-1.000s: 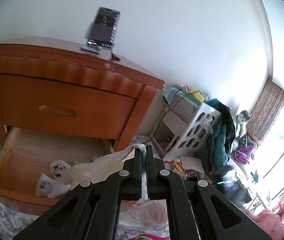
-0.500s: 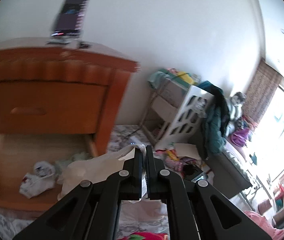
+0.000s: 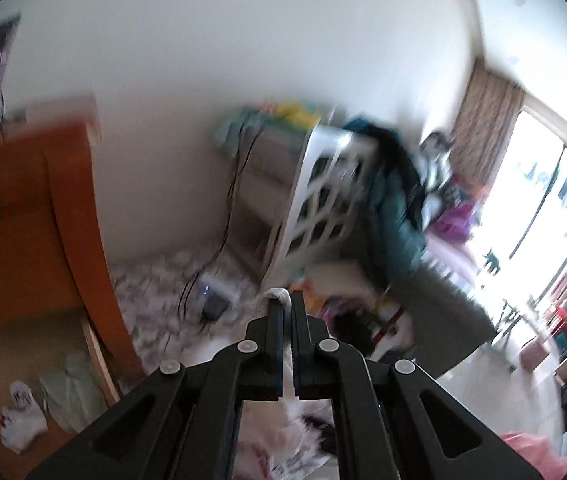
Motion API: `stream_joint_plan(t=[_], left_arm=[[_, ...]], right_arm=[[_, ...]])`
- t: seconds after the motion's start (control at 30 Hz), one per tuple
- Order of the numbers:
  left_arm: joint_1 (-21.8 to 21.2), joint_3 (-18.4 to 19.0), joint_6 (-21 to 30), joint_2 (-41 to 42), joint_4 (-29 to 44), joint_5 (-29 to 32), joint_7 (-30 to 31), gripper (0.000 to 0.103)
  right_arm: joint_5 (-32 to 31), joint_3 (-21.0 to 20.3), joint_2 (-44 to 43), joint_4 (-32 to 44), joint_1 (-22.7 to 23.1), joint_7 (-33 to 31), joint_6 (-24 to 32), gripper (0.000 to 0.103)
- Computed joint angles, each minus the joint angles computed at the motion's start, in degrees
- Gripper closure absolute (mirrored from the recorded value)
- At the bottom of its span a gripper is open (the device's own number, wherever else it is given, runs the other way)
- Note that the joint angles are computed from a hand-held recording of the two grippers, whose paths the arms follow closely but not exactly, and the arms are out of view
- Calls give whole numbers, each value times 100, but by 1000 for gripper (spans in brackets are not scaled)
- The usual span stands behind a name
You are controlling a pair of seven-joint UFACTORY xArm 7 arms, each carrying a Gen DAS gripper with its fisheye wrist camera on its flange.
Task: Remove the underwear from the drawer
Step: 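Lower both held items onto the bedspread pile and open both tools, then move both open tools back into the nightstand drawer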
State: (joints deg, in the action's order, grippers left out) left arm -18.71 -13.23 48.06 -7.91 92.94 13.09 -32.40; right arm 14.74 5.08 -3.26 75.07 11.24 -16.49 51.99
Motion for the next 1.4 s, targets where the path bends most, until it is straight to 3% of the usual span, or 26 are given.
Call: stream_joint_plan(t=[0.13, 0.2, 0.4, 0.6, 0.67, 0.73, 0.77, 0.87, 1.1, 1.4], left_arm=[[14, 19, 668, 426, -234, -840, 266, 100], [-147, 215, 1280, 756, -249, -1548, 621, 99], [-152, 298, 1378, 397, -1453, -2153, 463, 80], [-95, 235, 1254, 57, -1608, -1644, 184, 57], [-81, 201, 1204, -1, -1600, -1427, 95, 37], [-53, 207, 1260, 1, -1524, -1288, 91, 30], [-52, 202, 1265, -7, -1530, -1257, 90, 28], [-55, 192, 1224, -60, -1560, -1201, 128, 24], [-14, 125, 1047, -414, -1718, -977, -28, 8], [190, 37, 826, -1168, -2102, -675, -334, 2]], right_arm=[[-19, -54, -29, -124, -67, 45, 33, 50], [-18, -67, -10, -146, -91, 73, 70, 50], [-7, -71, -17, -184, -120, -7, 68, 50], [-160, -34, 21, -148, -104, 92, 108, 50], [-182, -4, 41, -122, -70, 76, 146, 50], [-248, 27, 61, -103, -35, 100, 170, 39], [-301, 44, 70, -95, -15, 119, 190, 33], [-393, 58, 68, -100, 16, 125, 244, 30], [-547, 52, -126, -199, 38, 194, 209, 0], [-718, 107, -375, -226, 112, 332, 113, 0]])
